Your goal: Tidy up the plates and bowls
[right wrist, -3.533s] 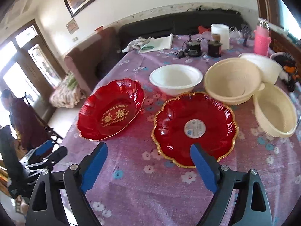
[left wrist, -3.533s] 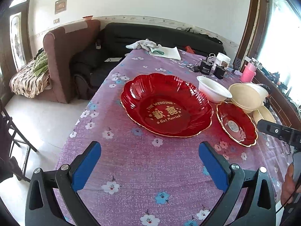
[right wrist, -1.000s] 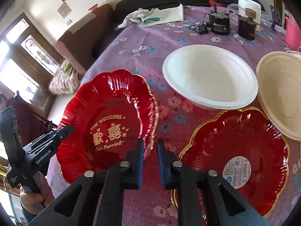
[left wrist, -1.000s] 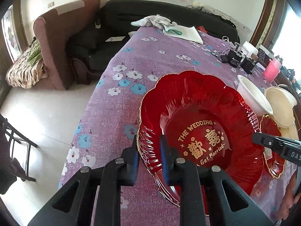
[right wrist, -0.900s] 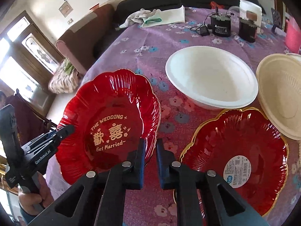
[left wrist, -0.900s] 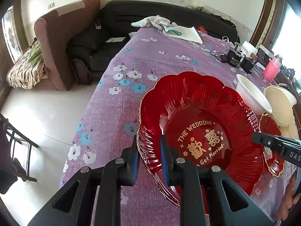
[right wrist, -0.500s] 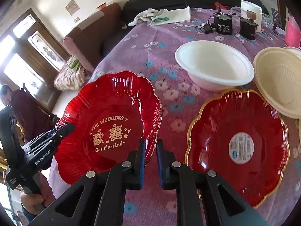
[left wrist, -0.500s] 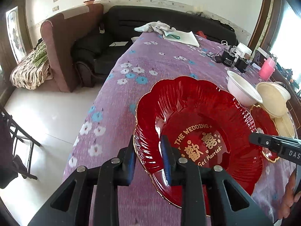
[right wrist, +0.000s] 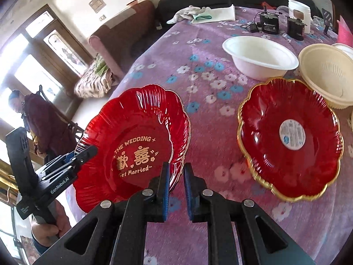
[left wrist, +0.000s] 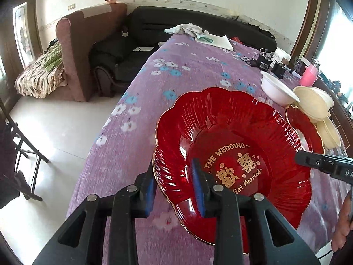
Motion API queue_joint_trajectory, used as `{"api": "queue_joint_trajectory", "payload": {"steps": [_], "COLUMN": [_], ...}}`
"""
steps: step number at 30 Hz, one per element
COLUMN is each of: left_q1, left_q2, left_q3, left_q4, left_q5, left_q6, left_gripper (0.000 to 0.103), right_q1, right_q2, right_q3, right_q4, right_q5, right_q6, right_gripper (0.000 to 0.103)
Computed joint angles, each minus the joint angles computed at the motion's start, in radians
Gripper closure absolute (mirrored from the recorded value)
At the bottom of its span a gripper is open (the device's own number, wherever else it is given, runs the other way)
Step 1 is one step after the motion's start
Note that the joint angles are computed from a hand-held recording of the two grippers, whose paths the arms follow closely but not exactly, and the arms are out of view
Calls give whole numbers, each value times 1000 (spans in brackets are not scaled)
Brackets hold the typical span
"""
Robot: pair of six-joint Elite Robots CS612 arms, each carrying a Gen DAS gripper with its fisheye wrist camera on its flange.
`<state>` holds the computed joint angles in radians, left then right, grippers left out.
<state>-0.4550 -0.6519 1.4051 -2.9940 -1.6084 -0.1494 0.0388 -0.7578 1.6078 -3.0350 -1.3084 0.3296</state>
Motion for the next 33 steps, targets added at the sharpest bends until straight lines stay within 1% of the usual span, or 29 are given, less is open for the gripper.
{"api": "queue_joint_trajectory", "payload": {"steps": [4, 11, 13, 14, 16, 17, 18, 19, 23, 27, 33], "left_q1": [4, 4, 3, 3, 3, 2, 1, 1, 4, 4, 1], "left_q2": [-6, -11, -12, -13, -16, -18, -20, -22, -31, -45, -67], "left_q3": [23, 37, 40, 42, 48, 52, 56, 60, 73, 94, 120], "left_q4": [-12, -27, -30, -34, -39, -46, -54, -61, -72, -98, -142], "left_q5": [-9, 0, 1, -2, 2, 10, 16, 25, 35, 58, 60], "left_q6": [-16, -24, -25, -26, -27, -28, -30, -30, -39, -45, -47], "left_gripper": [75, 75, 72, 70, 61, 50, 43, 42, 42, 41, 41], "right_q1": [4, 8, 7, 6, 3, 3, 2, 0, -5, -20, -40], "right_q2": [-3, -6, -5, -4, -4, -5, -6, -9, -27, -46, -69], "right_q3": [13, 24, 23, 23, 28, 29, 31, 36, 64, 104, 161], "right_q4": [-3, -6, -2, -2, -14, -18, -25, -36, -76, -132, -205], "right_q5": [15, 26, 29, 32, 40, 38, 35, 35, 25, 32, 21], "right_q6": [-1, -6, -11, -9, 0, 1, 2, 2, 8, 38, 76], "right_gripper": [88, 88, 87, 87, 87, 87, 87, 87, 85, 85, 83]}}
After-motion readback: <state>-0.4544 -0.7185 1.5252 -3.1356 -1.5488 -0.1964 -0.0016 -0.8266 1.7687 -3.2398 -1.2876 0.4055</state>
